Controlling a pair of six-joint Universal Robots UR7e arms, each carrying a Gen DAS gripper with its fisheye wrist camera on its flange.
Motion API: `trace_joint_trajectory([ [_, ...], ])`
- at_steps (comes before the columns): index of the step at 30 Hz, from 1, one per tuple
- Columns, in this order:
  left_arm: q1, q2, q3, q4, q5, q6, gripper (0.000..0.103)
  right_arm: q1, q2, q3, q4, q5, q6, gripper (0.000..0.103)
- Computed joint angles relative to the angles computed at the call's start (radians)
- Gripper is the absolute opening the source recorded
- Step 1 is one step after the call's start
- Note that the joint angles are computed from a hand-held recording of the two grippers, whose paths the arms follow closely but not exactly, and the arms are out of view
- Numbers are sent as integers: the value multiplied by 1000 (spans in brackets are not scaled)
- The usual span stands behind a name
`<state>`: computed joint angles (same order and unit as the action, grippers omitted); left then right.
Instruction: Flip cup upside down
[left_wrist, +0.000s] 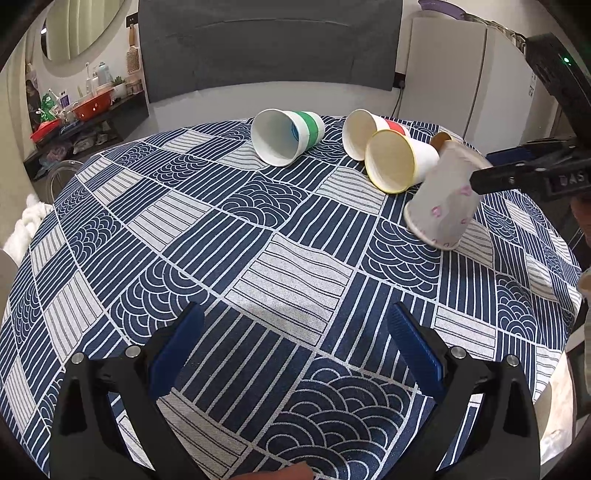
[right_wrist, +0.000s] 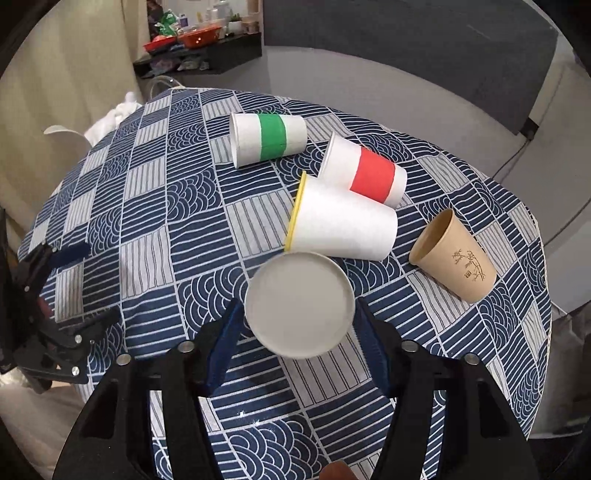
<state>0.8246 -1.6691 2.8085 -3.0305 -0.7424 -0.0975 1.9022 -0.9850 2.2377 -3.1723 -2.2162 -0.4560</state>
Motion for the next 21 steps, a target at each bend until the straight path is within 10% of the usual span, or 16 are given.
trace_joint_trajectory([
  [21, -53, 235, 3, -244, -31, -41, 97, -56, 111, 250, -765, 19, -121, 94],
])
